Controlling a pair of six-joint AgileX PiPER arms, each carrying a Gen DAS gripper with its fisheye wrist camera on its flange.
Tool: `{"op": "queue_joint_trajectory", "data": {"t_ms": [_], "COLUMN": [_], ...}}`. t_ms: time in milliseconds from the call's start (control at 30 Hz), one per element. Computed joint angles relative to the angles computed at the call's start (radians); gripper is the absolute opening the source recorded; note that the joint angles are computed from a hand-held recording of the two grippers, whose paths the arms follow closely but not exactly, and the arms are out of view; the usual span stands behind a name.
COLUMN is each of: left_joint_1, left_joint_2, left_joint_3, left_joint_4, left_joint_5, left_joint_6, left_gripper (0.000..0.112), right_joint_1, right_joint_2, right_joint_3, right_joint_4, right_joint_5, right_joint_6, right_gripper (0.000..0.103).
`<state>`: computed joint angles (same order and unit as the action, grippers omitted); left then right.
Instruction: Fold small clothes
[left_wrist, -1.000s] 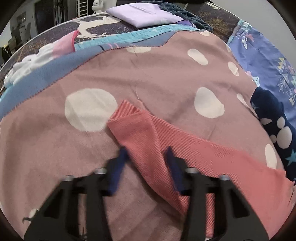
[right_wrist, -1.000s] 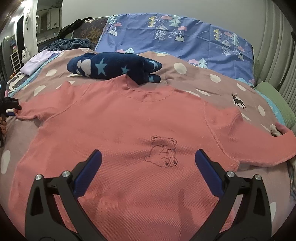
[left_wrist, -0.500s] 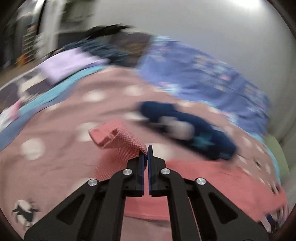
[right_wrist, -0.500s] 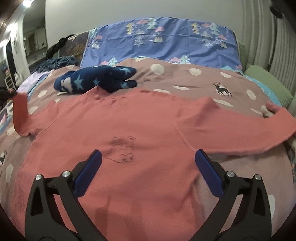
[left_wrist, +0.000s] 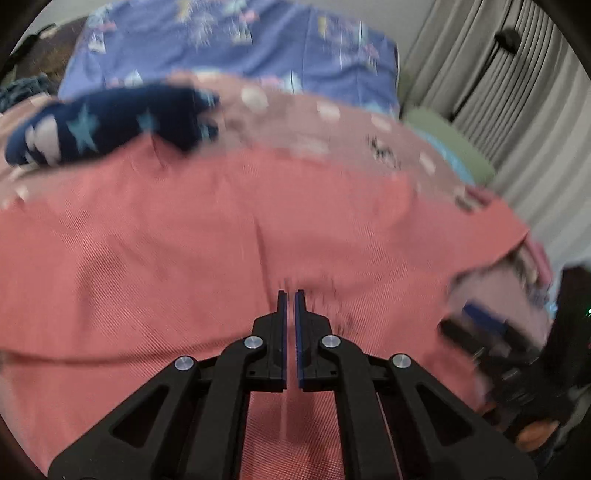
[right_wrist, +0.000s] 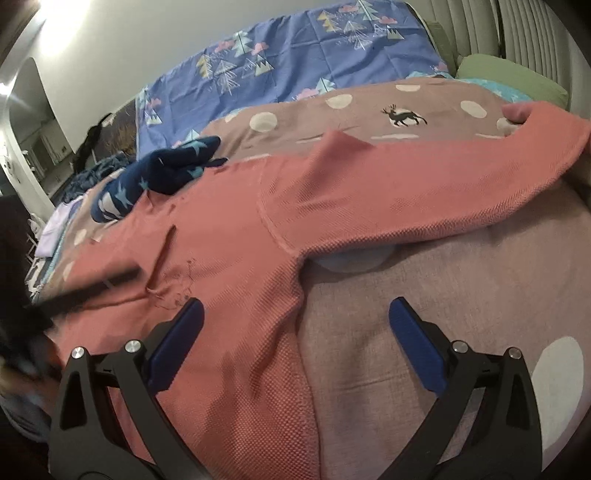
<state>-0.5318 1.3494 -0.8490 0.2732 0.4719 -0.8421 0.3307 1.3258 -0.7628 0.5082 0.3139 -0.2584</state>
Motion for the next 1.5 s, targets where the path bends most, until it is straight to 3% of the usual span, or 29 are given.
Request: {"op": "queue_joint_trajectory", "data": {"t_ms": [133,167,233,267,300,400,467,600,667,733,800,833,933,1000,1100,1267,1367,1467,1500], "left_joint_1": [-0.006,-0.024,-0.09,-0.118,-0.16,-0.215,-0.198,-0.104,-0.081,-0.057,-0.003,0.016,0.079,0.063,0.008,-0.118,-0.099,-0.117,-0.118], "left_joint_2": [-0.023,-0.039,-0.062,-0.061,-0.054,-0.057,-0.061,-0.016,0.005,0.009,0.0,-0.008,-0.055,-0.094,-0.111,0.0,0.085,0.156,0.162], "left_joint_3": [0.052,0.055,0.053,0.043,0.024,0.025,0.029,0.022,0.025,0.029,0.026,0.027,0.024,0.0,-0.065,-0.187,-0.217,-0.226,-0.224], "left_joint_4": [0.019,0.077,0.227,0.29,0.375,0.483,0.491,0.366,0.336,0.323,0.25,0.214,0.078,0.068,0.057,0.19,0.092,0.111,0.119], "left_joint_5": [-0.004,0.014,0.073,0.115,0.178,0.241,0.239,0.147,0.128,0.114,0.081,0.069,0.018,0.012,0.009,-0.004,-0.047,-0.046,-0.035], "left_joint_6": [0.01,-0.029,-0.16,-0.203,-0.259,-0.303,-0.29,-0.137,-0.084,-0.063,0.025,0.058,0.145,0.134,0.12,-0.009,0.062,0.036,0.031], "left_gripper": [0.018,0.02,0.031,0.046,0.052,0.053,0.053,0.053,0.051,0.035,0.004,0.004,0.004,0.004,0.004,0.004,0.004,0.005,0.011], "right_joint_1": [-0.004,-0.011,-0.032,-0.042,-0.048,-0.023,0.015,0.078,0.101,0.13,0.159,0.169,0.137,0.113,0.085,0.036,-0.004,-0.027,-0.034], "right_joint_2": [-0.009,0.003,0.06,0.094,0.155,0.33,0.442,0.631,0.673,0.701,0.733,0.752,0.736,0.653,0.554,0.449,0.448,0.495,0.493], "right_joint_3": [-0.024,-0.051,-0.141,-0.192,-0.273,-0.496,-0.64,-0.887,-0.929,-0.967,-1.014,-1.045,-1.034,-0.981,-0.958,-0.876,-0.808,-0.744,-0.716], "right_joint_4": [0.157,0.204,0.274,0.3,0.324,0.319,0.26,0.164,0.146,0.125,0.082,0.049,0.139,0.2,0.175,0.064,0.047,0.034,0.015], "right_joint_5": [0.045,0.088,0.202,0.258,0.341,0.488,0.547,0.674,0.669,0.66,0.664,0.676,0.66,0.622,0.624,0.562,0.506,0.439,0.413], "right_joint_6": [-0.185,-0.239,-0.323,-0.351,-0.374,-0.309,-0.202,-0.058,-0.023,-0.011,0.011,0.043,0.021,-0.057,-0.091,-0.078,-0.081,-0.08,-0.072], "right_gripper": [0.07,0.062,0.056,0.056,0.056,0.056,0.056,0.056,0.056,0.055,0.029,0.003,0.004,0.004,0.004,0.004,0.004,0.01,0.013]}}
